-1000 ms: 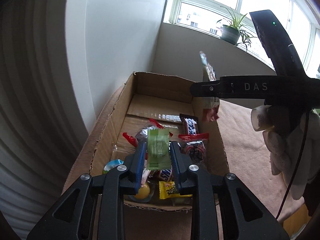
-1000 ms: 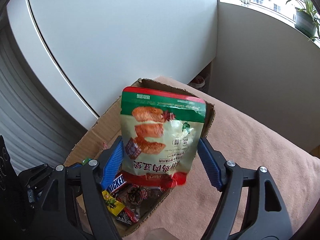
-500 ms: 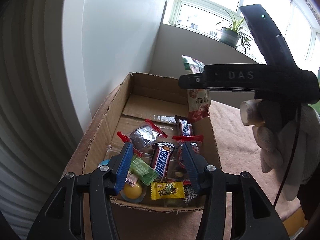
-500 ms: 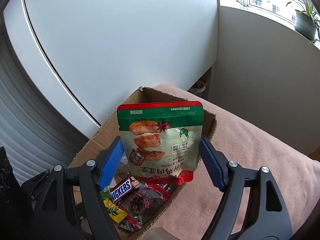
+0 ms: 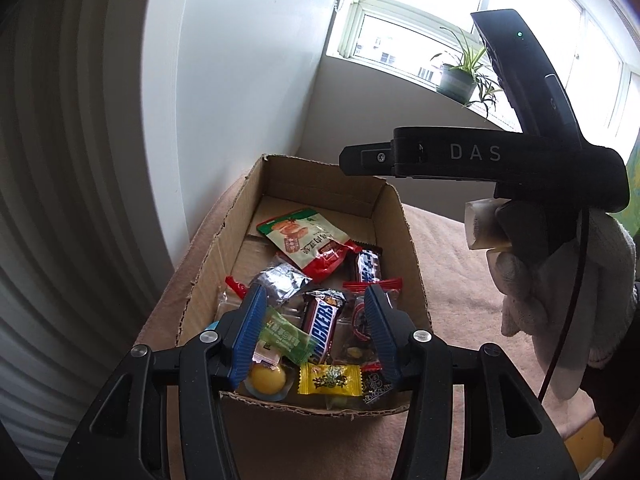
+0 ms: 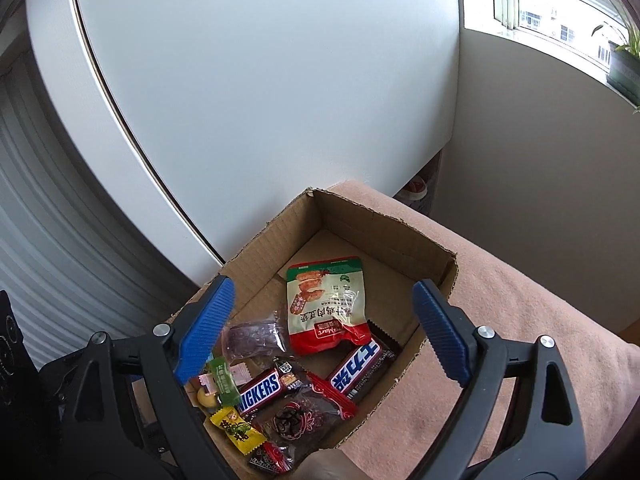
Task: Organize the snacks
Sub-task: 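Carry both held snacks into the cardboard box and open both grippers, then move both open grippers to the plastic-wrapped bread loaf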
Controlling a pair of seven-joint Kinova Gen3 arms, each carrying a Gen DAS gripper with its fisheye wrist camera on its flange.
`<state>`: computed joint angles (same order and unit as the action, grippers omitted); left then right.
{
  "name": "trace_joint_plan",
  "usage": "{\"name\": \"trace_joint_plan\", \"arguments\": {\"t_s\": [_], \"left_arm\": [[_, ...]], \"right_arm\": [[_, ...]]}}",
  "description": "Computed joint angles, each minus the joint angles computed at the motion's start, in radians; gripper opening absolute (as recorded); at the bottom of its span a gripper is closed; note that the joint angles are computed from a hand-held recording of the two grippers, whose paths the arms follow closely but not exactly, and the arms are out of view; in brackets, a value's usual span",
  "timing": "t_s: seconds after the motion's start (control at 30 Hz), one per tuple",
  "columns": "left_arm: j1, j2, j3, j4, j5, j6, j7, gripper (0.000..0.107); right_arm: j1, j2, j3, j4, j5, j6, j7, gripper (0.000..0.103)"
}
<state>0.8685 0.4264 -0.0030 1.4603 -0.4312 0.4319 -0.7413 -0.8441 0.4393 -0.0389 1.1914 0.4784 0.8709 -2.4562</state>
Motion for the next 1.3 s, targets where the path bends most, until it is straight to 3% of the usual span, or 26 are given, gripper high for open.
{"name": "trace_joint_plan", "arguments": {"t_s": [0.3,0.43,0.67,0.83,1.0,1.3], "left_arm": [[0.074,-0.015,-0.036,0.004,-0.085,0.027,0.083,0.050],[0.134,-0.022,-0.052,-0.001,-0.169,0.064,0.157,0.050],[0.176,-0.029,-0.006,-0.003,-0.270,0.078,0.230,0.050],[0.169,-0.013,0.039,-0.024,-0.244,0.059,0.203,0.050],[0.146,0.012,0.089,-0.042,-0.147,-0.004,0.113,0.050],[0.146,0.106,0.158,-0.158,0.043,0.008,-0.104,0.050]], "right_arm": [[-0.054,-0.076,0.002,0.077,0.095,0.047,-0.082,0.092],[-0.061,-0.135,-0.024,0.151,0.144,0.054,-0.152,0.092],[-0.076,-0.266,-0.094,0.327,0.273,0.105,-0.328,0.092],[-0.049,-0.383,-0.160,0.466,0.314,0.134,-0.461,0.092],[-0.001,-0.518,-0.237,0.612,0.308,0.180,-0.587,0.092],[0.115,-0.748,-0.329,0.823,0.171,0.257,-0.709,0.092]]}}
